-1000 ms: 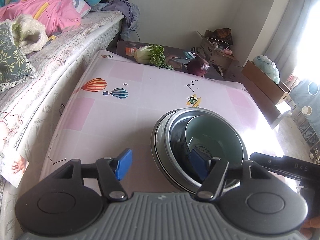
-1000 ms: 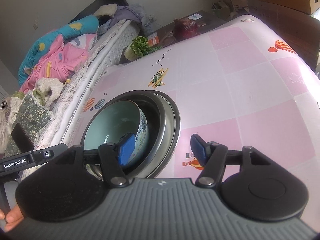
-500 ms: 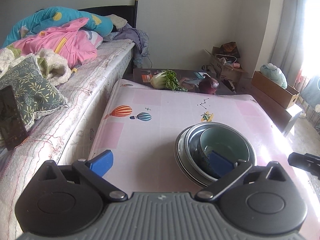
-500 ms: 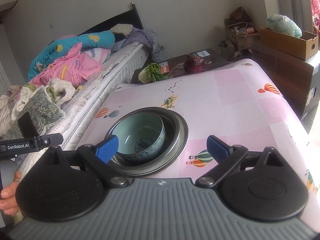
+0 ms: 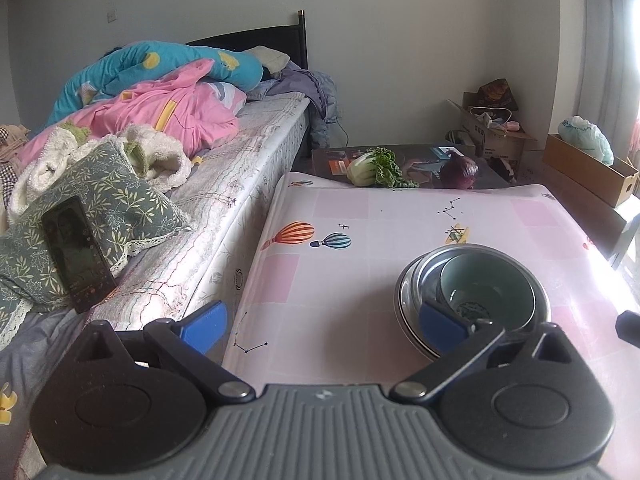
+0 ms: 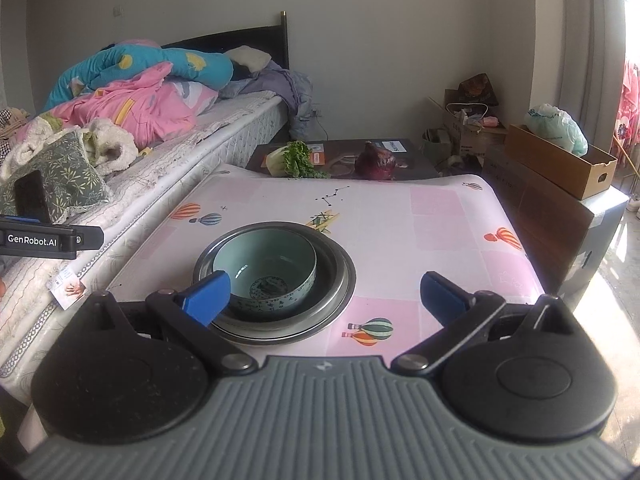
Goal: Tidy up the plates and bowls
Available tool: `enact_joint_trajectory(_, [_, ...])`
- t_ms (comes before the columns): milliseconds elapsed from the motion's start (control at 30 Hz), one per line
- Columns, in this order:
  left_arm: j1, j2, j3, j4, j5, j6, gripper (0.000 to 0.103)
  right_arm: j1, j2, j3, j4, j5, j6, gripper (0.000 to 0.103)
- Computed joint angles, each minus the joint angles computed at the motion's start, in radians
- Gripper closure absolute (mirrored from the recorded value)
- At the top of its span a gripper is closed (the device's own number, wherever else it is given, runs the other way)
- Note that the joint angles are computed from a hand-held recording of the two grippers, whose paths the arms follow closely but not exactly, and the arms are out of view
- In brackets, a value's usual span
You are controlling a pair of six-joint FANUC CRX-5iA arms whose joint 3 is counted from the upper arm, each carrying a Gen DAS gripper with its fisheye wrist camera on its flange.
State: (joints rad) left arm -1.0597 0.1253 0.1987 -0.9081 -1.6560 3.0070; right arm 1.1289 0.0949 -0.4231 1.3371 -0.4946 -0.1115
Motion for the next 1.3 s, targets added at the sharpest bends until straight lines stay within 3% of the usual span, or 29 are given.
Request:
enact_joint_trajectory(200, [-0.003, 0.014, 0.010, 0.005, -0.014, -0.019, 0.000, 0.026, 0.007, 0.008, 0.024, -0.079, -0.009, 0.001])
enact_joint_trajectory(467, [0.030, -0.011, -0.018, 0.063, 0.037, -0.001, 0.000, 0.061, 0.033, 0.055, -0.081, -0.115, 0.087, 0.001])
enact_joint_trajectory(633, [0.073, -0.031, -0.056, 0.136, 0.103, 0.010, 0.000, 0.063, 0.050, 0.118, -0.310, -0.064, 0.226, 0.001])
enact_joint_trajectory(733, [0.097, -0.034, -0.070, 0.176, 0.133, 0.012, 0.000, 0.074, 0.078, 0.191, -0.509, -0.083, 0.367, 0.001])
enact_joint_trajectory(900, [0.131, -0.032, -0.079, 0.228, 0.162, -0.010, 0.000, 0.075, 0.121, 0.280, -0.692, -0.119, 0.491, 0.001])
enact_joint_trajectory(1300, [0.158, -0.027, -0.087, 0.270, 0.194, -0.039, 0.000, 0.076, 0.173, 0.334, -0.700, -0.163, 0.538, 0.001])
